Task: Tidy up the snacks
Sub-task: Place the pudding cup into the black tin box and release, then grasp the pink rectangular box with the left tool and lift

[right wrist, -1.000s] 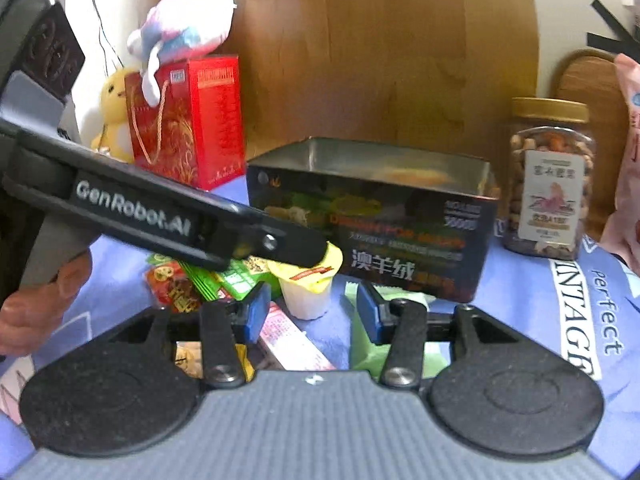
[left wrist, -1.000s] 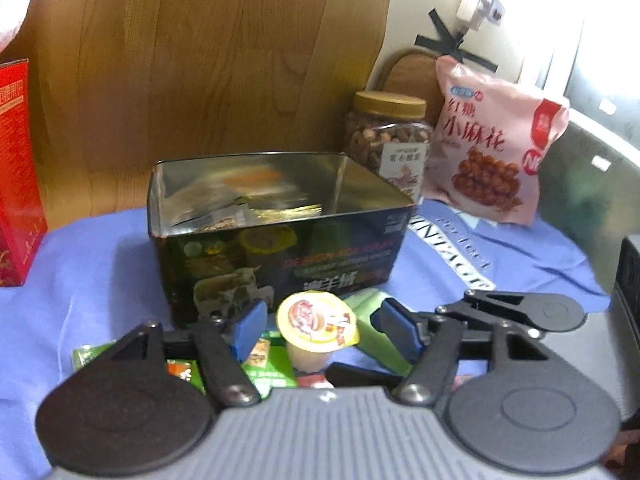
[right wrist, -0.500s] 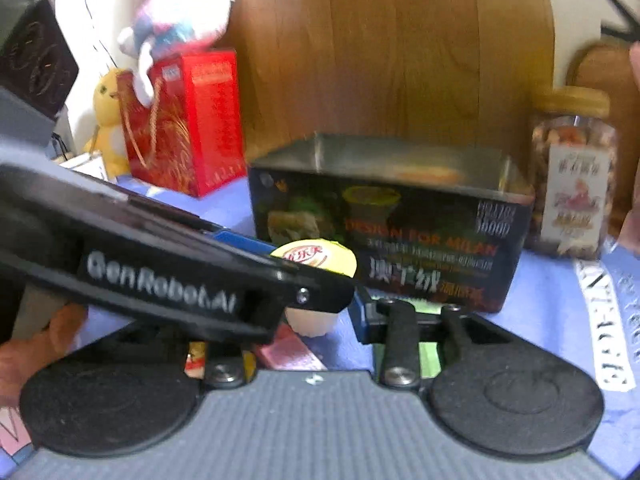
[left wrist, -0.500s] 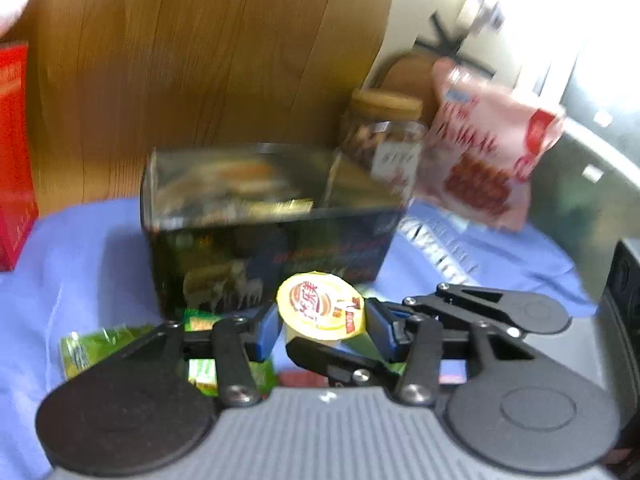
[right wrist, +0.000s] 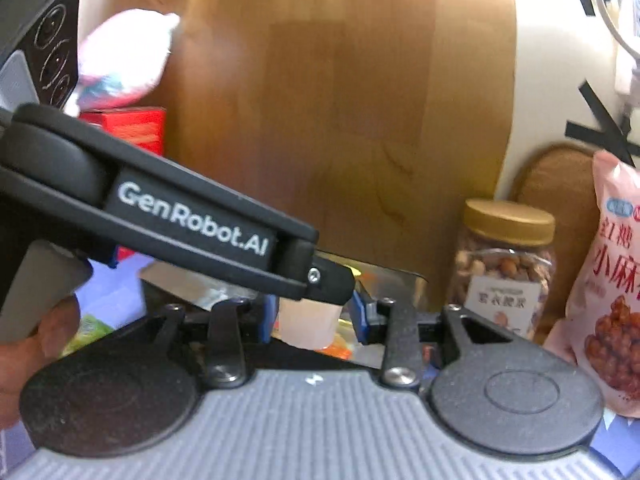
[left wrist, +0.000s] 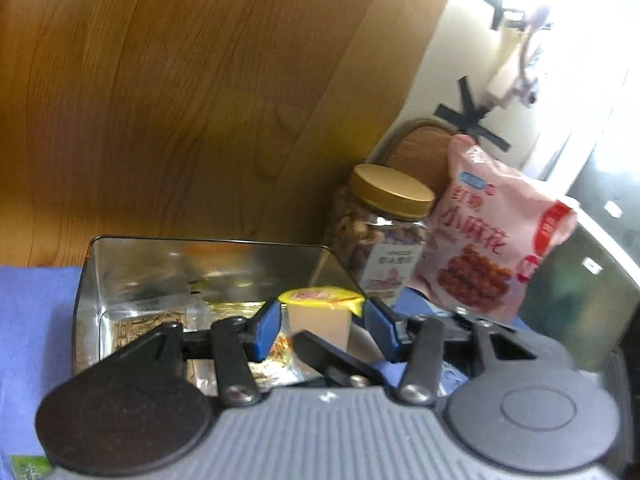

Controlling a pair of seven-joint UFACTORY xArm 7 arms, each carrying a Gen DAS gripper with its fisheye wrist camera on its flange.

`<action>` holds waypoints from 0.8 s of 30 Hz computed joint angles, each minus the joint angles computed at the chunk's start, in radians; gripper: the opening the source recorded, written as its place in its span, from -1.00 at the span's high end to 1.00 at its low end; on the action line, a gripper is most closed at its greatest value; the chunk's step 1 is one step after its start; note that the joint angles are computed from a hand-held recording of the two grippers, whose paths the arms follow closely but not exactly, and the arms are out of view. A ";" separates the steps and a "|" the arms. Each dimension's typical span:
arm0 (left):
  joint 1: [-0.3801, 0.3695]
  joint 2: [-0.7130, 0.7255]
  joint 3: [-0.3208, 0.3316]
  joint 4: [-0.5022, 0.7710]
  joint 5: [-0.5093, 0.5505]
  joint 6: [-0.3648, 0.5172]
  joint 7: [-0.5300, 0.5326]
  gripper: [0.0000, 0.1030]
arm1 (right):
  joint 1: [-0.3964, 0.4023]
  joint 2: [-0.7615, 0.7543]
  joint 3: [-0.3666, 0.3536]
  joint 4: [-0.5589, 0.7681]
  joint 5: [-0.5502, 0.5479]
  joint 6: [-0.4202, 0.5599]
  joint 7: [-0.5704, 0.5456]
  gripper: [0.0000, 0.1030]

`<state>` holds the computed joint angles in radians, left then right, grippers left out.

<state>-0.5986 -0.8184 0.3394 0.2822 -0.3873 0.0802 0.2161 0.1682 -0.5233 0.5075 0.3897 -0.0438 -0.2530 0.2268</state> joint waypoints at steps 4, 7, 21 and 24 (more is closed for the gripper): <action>0.045 -0.005 -0.033 -0.019 0.017 -0.003 -0.019 -0.07 | 0.035 -0.045 -0.042 -0.037 -0.001 0.010 0.011 0.09; 0.113 -0.115 -0.066 -0.063 0.037 0.062 -0.029 -0.10 | 0.115 -0.140 -0.119 -0.125 -0.005 0.016 0.029 0.05; 0.441 -0.807 -0.167 -0.286 0.025 0.693 -0.125 -0.10 | 0.566 -0.552 -0.433 -0.396 0.046 0.382 -0.017 0.23; 0.434 -0.823 -0.187 -0.288 0.017 0.716 -0.155 -0.10 | 0.592 -0.689 -0.403 -0.413 0.062 0.514 0.014 0.37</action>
<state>-0.1642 -1.6419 0.1527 -0.0063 -0.3705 0.7959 0.0608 0.7601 -1.2119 0.1046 -0.0236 0.0179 0.2605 0.2413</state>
